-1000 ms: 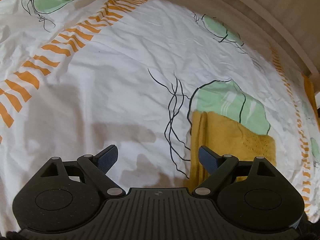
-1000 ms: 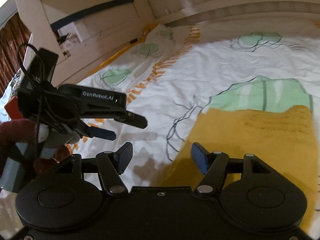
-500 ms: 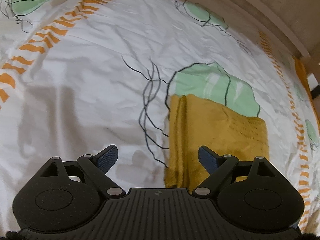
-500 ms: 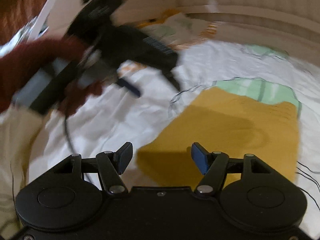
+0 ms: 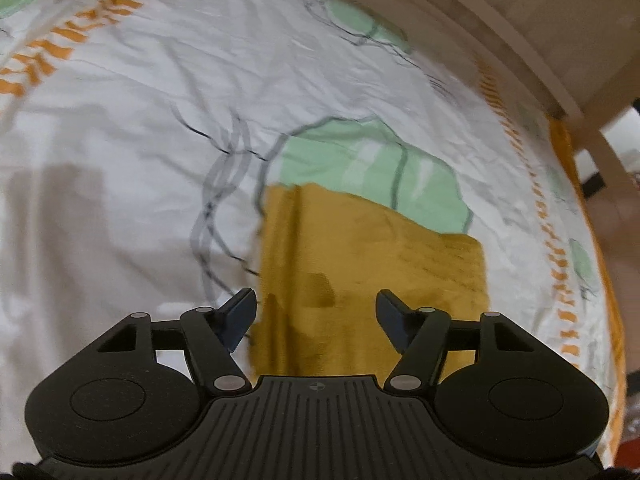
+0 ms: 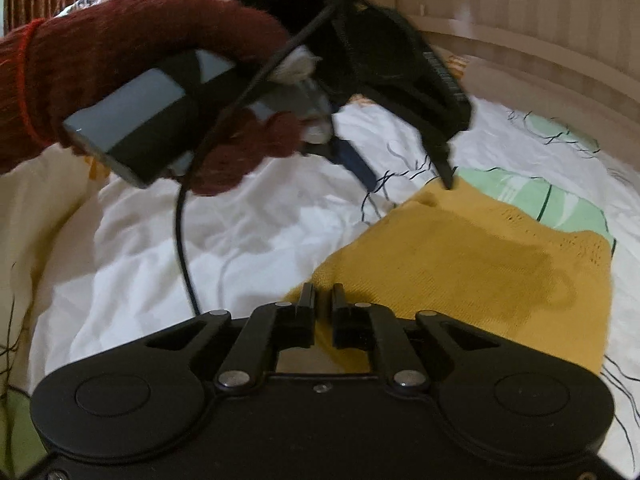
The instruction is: Fold small clothes
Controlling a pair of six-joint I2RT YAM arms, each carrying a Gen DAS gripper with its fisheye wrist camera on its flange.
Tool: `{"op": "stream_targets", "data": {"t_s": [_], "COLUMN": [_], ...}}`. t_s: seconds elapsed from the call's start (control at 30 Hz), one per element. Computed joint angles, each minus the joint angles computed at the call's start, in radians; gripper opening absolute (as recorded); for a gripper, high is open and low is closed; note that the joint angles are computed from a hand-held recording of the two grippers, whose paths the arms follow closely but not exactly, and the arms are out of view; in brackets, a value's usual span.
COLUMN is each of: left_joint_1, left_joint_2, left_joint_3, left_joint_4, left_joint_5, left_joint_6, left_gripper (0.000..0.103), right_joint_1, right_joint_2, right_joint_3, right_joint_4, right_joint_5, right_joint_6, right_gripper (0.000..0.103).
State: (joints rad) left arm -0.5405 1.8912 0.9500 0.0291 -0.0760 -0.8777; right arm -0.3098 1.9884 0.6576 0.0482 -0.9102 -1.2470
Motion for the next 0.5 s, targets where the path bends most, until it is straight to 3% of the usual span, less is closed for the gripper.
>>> {"op": "stream_targets", "data": {"t_s": [0.2,0.27,0.37,0.43,0.5], "left_joint_1": [0.002,0.004,-0.004,-0.02,-0.027], "left_joint_2": [0.083,0.09,0.08,0.055,0.025], "left_joint_3": [0.045,0.02,-0.019,-0.041,-0.061], "left_joint_4": [0.03,0.093,0.145,0.138,0.127], "left_joint_5": [0.026,0.032,-0.002,-0.068,-0.097], "left_joint_6": [0.001,-0.003,-0.041,-0.076,-0.11], "left_gripper": [0.064,0.05,0.014,0.006,0.005], "right_joint_1": [-0.027,-0.032,-0.048,-0.054,-0.057], "right_joint_2": [0.042,0.048,0.058,0.06,0.057], "right_joint_3": [0.034,0.046,0.061,0.066,0.069], "right_joint_4": [-0.078,-0.103,-0.147,-0.165,-0.187], "right_joint_5": [-0.022,-0.027,-0.034,-0.035,-0.032], "right_joint_6": [-0.046,-0.058,-0.086,-0.1,-0.119], "right_gripper": [0.013,0.013,0.013,0.013,0.013]}}
